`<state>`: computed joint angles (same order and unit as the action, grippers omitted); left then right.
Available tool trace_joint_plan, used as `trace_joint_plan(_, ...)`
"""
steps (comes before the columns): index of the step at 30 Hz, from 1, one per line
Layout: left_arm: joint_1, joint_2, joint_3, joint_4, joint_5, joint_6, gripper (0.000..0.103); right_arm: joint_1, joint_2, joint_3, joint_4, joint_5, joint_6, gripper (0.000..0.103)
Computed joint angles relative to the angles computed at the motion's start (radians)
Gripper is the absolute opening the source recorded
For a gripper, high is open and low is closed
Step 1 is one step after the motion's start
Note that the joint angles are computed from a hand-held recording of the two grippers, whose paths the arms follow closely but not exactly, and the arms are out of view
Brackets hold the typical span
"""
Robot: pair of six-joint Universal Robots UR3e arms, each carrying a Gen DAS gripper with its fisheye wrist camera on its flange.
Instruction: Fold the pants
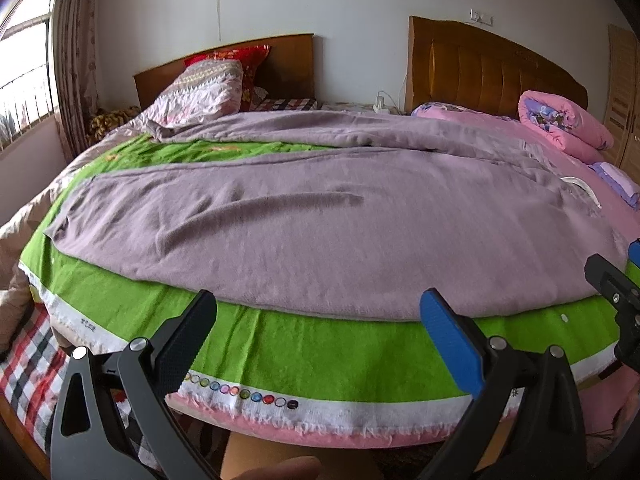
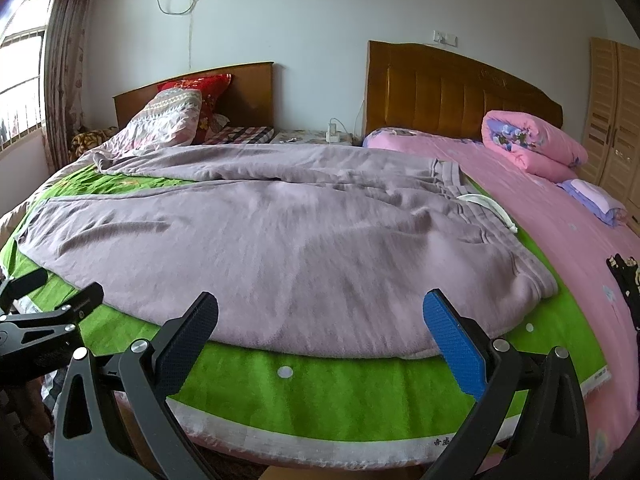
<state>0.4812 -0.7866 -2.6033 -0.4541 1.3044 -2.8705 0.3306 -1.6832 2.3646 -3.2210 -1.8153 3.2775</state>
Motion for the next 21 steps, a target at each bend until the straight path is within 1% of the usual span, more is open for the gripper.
trace_joint_plan(3, -0.010, -0.010, 0.003, 0.021, 0.004, 0.011, 0.102, -0.006, 0.001, -0.006, 0.014, -0.001, -0.011, 0.099)
trace_joint_plan(5, -0.029, -0.046, 0.018, 0.049, 0.016, 0.010, 0.102, -0.009, 0.004, -0.010, 0.018, -0.013, -0.020, 0.099)
trace_joint_plan(7, -0.058, -0.113, 0.045, 0.112, 0.041, -0.001, 0.102, -0.016, 0.009, -0.018, 0.027, -0.021, -0.025, 0.099)
trace_joint_plan(11, -0.094, -0.236, 0.128, 0.175, 0.071, -0.029, 0.102, -0.053, 0.016, -0.050, 0.068, 0.008, -0.032, 0.099)
trace_joint_plan(13, -0.137, -0.338, 0.197, 0.223, 0.127, -0.041, 0.102, -0.084, 0.013, -0.080, 0.119, 0.045, -0.052, 0.099)
trace_joint_plan(14, -0.155, -0.383, 0.233, 0.230, 0.151, -0.036, 0.102, -0.108, 0.006, -0.096, 0.147, 0.080, -0.075, 0.099)
trace_joint_plan(15, -0.178, -0.447, 0.298, 0.214, 0.182, -0.020, 0.102, -0.141, -0.003, -0.114, 0.177, 0.124, -0.107, 0.099)
trace_joint_plan(16, -0.189, -0.496, 0.359, 0.178, 0.195, -0.001, 0.102, -0.186, -0.018, -0.134, 0.211, 0.180, -0.150, 0.099)
trace_joint_plan(17, -0.188, -0.532, 0.418, 0.122, 0.189, 0.023, 0.102, -0.236, -0.029, -0.151, 0.233, 0.239, -0.191, 0.099)
trace_joint_plan(18, -0.176, -0.590, 0.519, 0.011, 0.151, 0.076, 0.102, -0.297, -0.039, -0.172, 0.254, 0.311, -0.233, 0.099)
trace_joint_plan(19, -0.173, -0.640, 0.600, -0.068, 0.133, 0.110, 0.101, -0.383, -0.044, -0.214, 0.301, 0.408, -0.275, 0.099)
trace_joint_plan(20, -0.171, -0.694, 0.688, -0.141, 0.120, 0.138, 0.101, -0.449, -0.034, -0.270, 0.357, 0.485, -0.290, 0.099)
trace_joint_plan(21, -0.166, -0.755, 0.790, -0.210, 0.096, 0.166, 0.101, -0.543, -0.016, -0.346, 0.430, 0.595, -0.293, 0.099)
